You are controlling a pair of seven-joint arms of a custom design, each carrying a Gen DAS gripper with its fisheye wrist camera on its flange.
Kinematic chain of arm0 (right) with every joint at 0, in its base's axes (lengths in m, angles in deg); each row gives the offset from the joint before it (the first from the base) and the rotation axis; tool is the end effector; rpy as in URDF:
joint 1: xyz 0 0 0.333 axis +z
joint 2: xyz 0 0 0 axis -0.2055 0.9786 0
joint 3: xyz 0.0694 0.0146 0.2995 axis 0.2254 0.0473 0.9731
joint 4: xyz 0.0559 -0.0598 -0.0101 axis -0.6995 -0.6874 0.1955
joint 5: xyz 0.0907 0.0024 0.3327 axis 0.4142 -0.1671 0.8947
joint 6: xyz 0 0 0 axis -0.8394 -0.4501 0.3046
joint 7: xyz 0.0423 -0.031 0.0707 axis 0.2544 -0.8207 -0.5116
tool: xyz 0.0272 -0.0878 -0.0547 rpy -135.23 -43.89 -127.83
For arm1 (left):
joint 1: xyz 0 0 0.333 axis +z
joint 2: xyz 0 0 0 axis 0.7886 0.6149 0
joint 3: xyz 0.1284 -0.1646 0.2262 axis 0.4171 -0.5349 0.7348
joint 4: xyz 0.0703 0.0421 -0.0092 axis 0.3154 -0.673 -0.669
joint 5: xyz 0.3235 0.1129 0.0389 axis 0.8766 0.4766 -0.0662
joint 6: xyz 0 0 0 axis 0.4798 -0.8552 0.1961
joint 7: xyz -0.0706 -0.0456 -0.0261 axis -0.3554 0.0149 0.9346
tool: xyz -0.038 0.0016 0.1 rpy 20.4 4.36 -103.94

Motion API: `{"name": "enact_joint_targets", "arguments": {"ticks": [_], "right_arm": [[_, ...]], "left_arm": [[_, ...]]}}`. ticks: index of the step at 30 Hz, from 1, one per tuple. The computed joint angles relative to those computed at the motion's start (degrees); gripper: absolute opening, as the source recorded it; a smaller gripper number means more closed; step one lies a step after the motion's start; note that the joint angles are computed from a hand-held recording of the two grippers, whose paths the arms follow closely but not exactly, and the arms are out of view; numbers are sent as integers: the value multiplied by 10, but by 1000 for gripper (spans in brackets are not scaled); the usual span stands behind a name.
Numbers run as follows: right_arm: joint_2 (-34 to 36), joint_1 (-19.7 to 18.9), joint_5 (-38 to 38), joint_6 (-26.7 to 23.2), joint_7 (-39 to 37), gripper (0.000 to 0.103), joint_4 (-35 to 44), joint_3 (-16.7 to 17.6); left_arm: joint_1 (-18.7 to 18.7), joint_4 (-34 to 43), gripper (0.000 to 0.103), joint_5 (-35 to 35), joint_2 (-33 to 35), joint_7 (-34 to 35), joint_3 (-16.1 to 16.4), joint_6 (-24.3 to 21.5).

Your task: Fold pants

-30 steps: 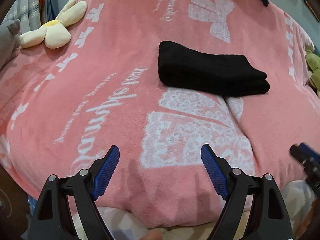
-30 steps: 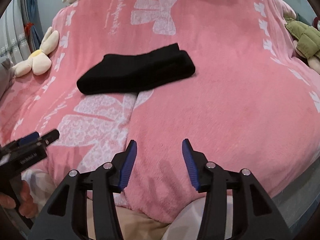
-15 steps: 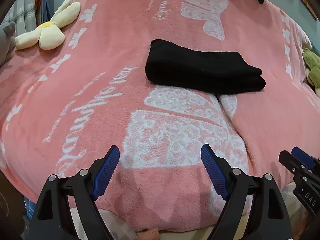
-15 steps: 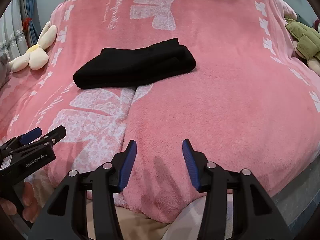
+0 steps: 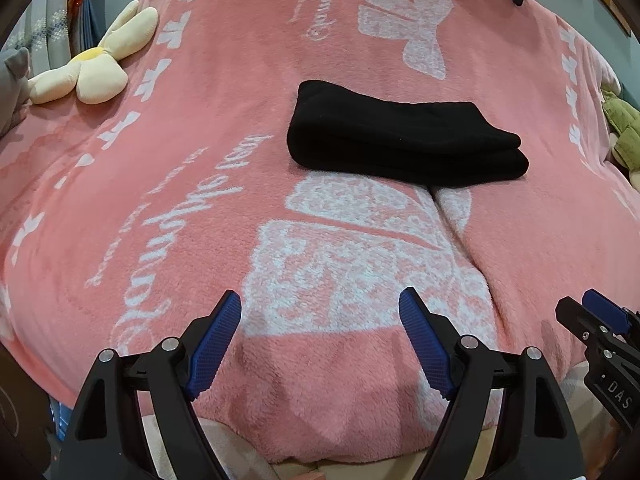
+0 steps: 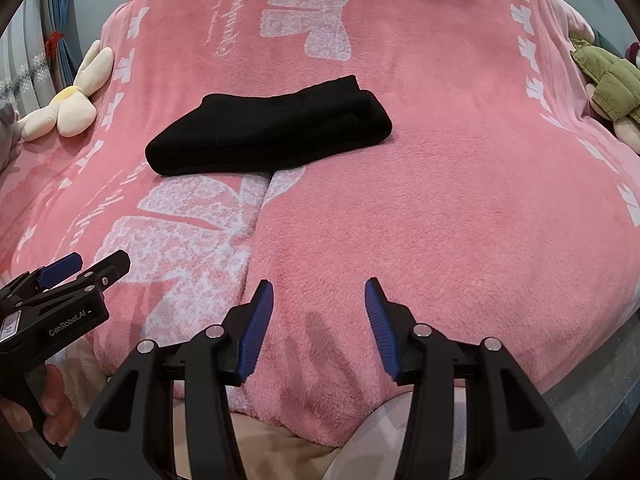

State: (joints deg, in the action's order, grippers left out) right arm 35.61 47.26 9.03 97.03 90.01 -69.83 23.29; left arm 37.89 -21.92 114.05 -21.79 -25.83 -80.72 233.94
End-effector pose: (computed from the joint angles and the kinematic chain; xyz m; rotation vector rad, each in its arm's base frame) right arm 0.5852 0.4151 0.3275 -1.5911 1.7105 -0.5942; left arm 0.5819 -0.2014 0.3856 -1.7897 1.7127 -0.6928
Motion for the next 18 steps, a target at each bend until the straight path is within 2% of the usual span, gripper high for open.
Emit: {"name": "enact_joint_targets", "arguments": {"ticks": [6, 12, 18], "right_arm": [[0, 1, 1, 0, -1, 46, 0, 0], [0, 1, 2, -1, 0, 46, 0, -1], [0, 2, 1, -1, 0, 46, -1, -1]], "left_arm": [[-1, 0, 78, 8, 0, -7, 1, 0], [-9, -4, 78, 78, -5, -86, 19, 25], [-4, 1, 78, 116, -5, -107, 9, 19]]}}
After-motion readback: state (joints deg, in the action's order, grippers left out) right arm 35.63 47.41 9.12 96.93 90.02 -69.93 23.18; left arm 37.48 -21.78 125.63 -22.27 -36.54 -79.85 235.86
